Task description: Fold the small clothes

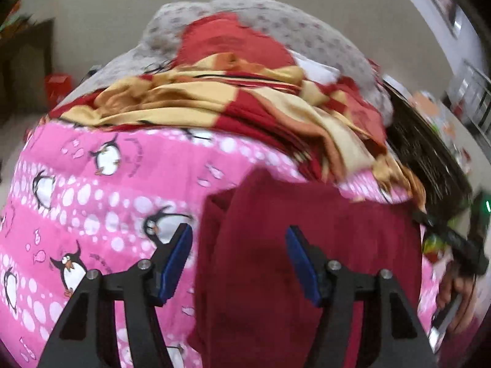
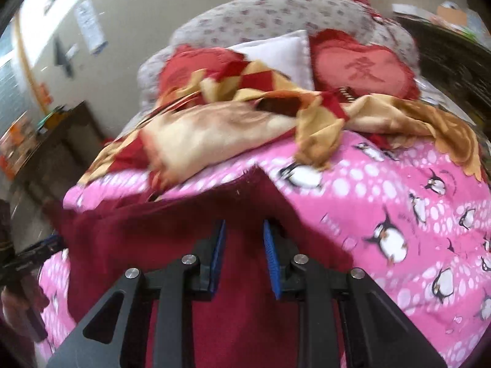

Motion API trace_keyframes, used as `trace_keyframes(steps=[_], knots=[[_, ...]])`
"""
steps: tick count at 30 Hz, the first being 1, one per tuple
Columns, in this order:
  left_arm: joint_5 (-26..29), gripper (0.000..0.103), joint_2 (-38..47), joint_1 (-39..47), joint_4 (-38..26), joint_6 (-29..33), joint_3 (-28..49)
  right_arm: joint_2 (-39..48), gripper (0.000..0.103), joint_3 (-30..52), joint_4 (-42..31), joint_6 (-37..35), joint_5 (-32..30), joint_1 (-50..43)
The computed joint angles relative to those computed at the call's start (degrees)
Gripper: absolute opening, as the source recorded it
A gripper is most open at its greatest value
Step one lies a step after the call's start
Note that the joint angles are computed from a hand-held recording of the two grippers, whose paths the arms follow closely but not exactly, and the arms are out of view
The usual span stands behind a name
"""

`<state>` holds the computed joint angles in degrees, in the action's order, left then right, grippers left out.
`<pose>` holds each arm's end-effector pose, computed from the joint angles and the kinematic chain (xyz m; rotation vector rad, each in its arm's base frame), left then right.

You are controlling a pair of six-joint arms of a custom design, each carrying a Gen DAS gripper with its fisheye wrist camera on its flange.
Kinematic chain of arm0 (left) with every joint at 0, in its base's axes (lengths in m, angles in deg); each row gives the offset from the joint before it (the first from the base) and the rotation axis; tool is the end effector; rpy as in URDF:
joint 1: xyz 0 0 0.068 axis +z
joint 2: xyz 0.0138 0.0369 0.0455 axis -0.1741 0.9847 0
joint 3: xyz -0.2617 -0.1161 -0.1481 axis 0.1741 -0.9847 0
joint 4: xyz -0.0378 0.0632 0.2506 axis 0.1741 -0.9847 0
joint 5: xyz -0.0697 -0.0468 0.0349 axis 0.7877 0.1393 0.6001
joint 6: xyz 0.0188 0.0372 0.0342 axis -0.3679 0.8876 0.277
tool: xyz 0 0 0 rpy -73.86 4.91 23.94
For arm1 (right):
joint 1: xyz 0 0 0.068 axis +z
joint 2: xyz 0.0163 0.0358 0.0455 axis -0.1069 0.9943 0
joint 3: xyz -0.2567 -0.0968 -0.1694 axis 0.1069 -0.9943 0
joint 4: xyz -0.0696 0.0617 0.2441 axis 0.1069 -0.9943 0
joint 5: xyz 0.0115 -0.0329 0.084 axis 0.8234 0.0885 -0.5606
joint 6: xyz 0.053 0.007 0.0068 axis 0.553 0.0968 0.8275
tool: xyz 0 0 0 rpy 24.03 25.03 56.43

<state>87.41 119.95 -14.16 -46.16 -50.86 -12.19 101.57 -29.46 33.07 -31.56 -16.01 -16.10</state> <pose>0.2995 -0.0325 0.1952 0.0701 2.4653 -0.4652 0.2114 -0.0260 0.2225 0.2894 2.2725 0.3887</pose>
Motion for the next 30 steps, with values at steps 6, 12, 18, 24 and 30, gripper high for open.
trace_keyframes(steps=[6, 12, 18, 24, 30], knots=[[1.14, 0.067, -3.96, 2.76, 0.2, 6.44, -3.14, -10.19, 0.039, -2.49, -4.78, -7.23, -1.28, -5.23], [-1.69, 0.067, -1.92, 0.14, 2.76, 3.41, -4.37, 2.54, 0.043, 0.77, -1.19, -6.25, 5.63, 2.12], [-10.04, 0.067, 0.72, -4.49, 5.73, 1.95, -4.16, 3.79, 0.01, 1.88, 0.5, -2.73, 10.71, 3.16], [-12.59, 0.068, 4.99, -5.7, 6.82, 0.46, -2.83, 10.45, 0.012, 2.04, 2.75, -2.18, 9.37, 1.05], [-13.49, 0.068, 3.6, -5.47, 7.4, 1.45, -4.08, -5.75, 0.021, 0.19, -2.66, 1.87, 11.36, 5.64]])
